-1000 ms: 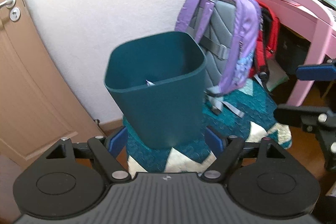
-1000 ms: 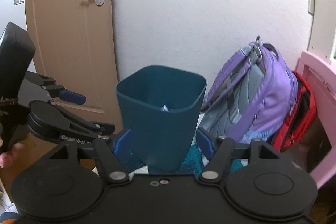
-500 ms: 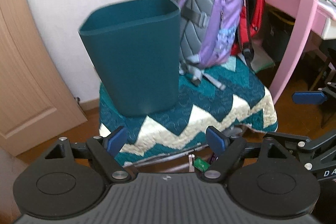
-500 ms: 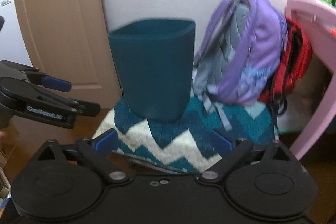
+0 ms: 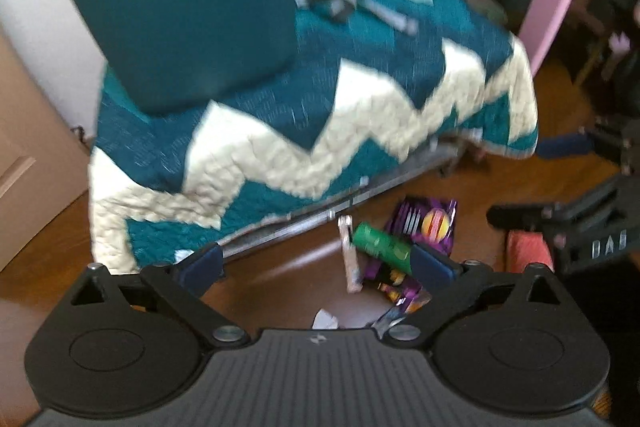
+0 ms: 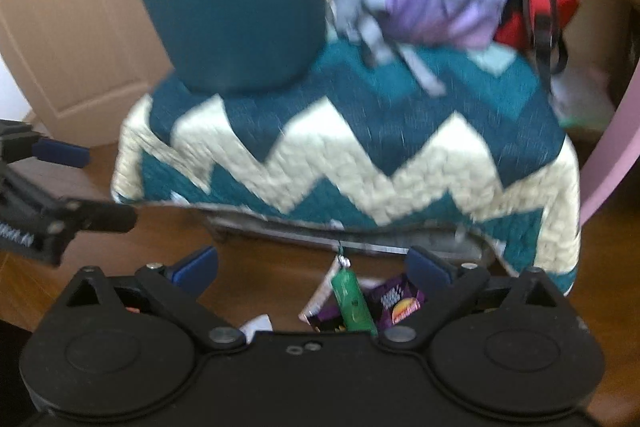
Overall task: Collect trash
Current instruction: 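Lower both tools toward the green tube and chip bag, then grasp the white tissue with the left tool while the right tool grasps the green tube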
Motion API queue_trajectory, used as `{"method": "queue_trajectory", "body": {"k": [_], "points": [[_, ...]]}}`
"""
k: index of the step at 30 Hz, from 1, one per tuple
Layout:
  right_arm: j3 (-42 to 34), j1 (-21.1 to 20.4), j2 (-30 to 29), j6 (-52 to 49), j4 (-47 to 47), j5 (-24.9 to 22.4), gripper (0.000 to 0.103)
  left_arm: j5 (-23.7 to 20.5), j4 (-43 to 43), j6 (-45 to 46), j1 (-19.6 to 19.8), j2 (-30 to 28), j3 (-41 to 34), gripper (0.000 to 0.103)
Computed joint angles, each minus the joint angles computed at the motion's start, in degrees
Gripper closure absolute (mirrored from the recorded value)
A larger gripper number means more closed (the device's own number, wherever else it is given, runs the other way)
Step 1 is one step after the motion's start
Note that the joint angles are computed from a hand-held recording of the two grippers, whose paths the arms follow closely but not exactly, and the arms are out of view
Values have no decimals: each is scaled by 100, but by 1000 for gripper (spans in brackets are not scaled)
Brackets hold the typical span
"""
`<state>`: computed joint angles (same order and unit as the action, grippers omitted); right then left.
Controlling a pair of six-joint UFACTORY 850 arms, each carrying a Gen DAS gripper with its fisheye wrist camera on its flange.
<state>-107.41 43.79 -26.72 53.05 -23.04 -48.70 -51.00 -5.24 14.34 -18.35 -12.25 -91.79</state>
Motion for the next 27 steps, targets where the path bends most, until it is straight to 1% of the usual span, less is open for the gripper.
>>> {"method": "queue_trajectory", "body": {"k": [3, 14, 21, 25, 27], "points": [[207, -150, -145, -87, 326, 181, 2, 0, -101, 366, 55, -252, 193, 2], [175, -518, -1107, -793, 1476, 374, 5, 383, 33, 1005, 183, -1050, 863, 2], [-65, -663, -1730, -1408, 1975, 262, 9, 586, 55, 1449, 210, -1371, 1440, 2], [-348, -749, -2121, -1719, 2169, 120, 11, 404, -109, 1475, 302, -1672, 1490, 2], [-501, -803, -2323, -1838, 2332, 27, 14, 400, -157, 1514, 343, -1766, 1554, 3]]}}
